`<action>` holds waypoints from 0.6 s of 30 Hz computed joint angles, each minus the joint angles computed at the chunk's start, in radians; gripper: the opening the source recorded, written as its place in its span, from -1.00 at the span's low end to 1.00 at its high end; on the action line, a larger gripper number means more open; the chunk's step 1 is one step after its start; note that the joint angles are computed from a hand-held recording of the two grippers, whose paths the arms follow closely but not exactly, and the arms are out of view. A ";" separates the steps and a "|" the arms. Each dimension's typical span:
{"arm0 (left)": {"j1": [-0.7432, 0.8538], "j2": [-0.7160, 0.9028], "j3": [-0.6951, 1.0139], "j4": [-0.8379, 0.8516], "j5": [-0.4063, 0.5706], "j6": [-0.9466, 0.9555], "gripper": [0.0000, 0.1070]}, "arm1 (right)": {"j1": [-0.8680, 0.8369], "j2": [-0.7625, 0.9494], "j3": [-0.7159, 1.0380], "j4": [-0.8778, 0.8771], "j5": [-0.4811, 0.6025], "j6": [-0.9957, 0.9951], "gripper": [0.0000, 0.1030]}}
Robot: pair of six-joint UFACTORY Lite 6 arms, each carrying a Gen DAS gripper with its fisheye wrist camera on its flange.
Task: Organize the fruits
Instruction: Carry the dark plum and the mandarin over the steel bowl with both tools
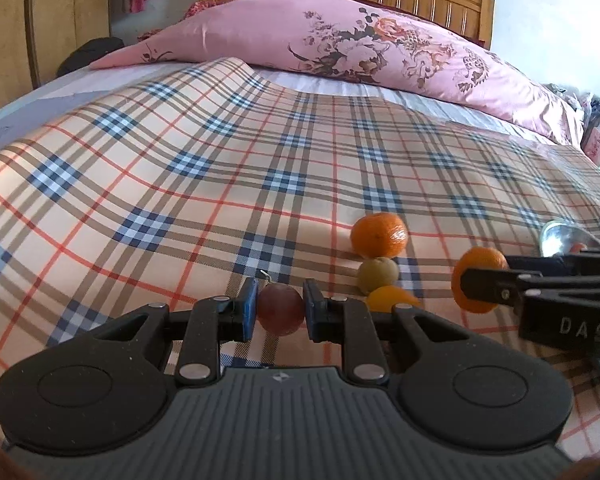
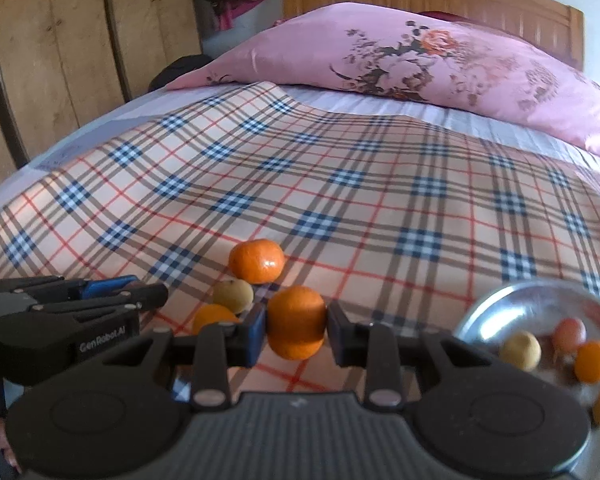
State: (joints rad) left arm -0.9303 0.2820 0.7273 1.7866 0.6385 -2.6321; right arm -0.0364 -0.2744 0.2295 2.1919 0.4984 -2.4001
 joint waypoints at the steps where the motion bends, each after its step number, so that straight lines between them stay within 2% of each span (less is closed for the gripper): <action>1: -0.014 -0.014 -0.001 -0.028 0.003 0.014 -0.55 | -0.006 -0.031 -0.015 -0.022 -0.008 0.025 -0.40; 10: -0.162 -0.082 0.025 -0.285 0.079 0.172 -0.55 | -0.108 -0.326 -0.116 -0.411 -0.052 0.427 -0.40; 18: -0.280 -0.104 0.051 -0.420 0.154 0.228 -0.55 | -0.246 -0.548 -0.184 -0.789 0.032 0.772 -0.40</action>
